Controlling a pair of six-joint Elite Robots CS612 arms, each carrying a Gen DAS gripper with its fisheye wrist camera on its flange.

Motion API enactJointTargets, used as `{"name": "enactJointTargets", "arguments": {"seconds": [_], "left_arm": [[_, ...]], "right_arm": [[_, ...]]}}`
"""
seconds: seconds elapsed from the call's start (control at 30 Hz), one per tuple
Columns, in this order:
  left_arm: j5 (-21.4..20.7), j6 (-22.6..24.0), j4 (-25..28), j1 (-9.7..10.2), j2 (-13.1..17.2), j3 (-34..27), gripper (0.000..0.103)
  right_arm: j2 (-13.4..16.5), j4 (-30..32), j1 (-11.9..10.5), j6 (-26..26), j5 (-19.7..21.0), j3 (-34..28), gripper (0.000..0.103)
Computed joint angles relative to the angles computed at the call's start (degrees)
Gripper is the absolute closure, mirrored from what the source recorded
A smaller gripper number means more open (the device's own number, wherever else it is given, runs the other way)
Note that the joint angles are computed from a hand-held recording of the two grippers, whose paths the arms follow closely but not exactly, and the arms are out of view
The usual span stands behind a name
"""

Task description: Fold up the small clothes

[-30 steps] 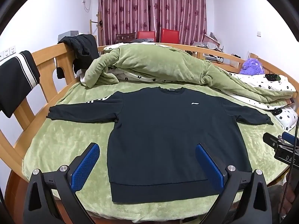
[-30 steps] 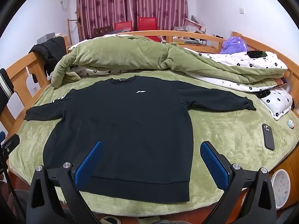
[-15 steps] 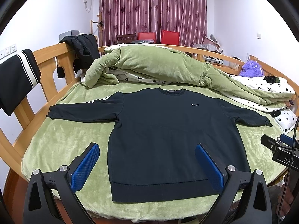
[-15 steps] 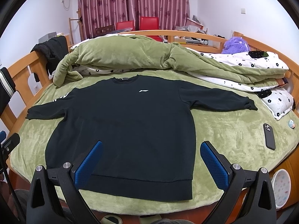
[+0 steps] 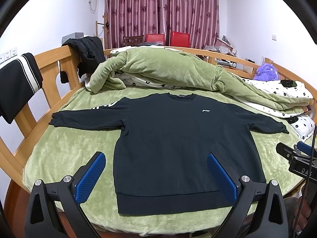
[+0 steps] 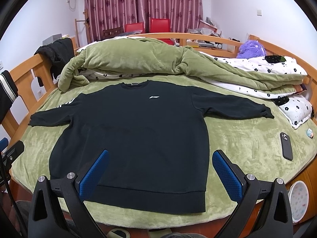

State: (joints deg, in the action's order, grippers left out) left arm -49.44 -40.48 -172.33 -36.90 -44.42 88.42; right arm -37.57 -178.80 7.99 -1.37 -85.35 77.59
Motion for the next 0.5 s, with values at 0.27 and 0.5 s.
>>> {"name": "enactJointTargets", "arguments": {"seconds": [0.27, 0.5], "left_arm": [[0.21, 0.12, 0.04, -0.04, -0.01, 0.09, 0.000], [0.16, 0.08, 0.10, -0.03, 0.02, -0.02, 0.000]], "right_arm": [[0.00, 0.15, -0.08, 0.29, 0.42, -0.14, 0.001], [0.00, 0.12, -0.16, 0.31, 0.56, -0.14, 0.001]]}}
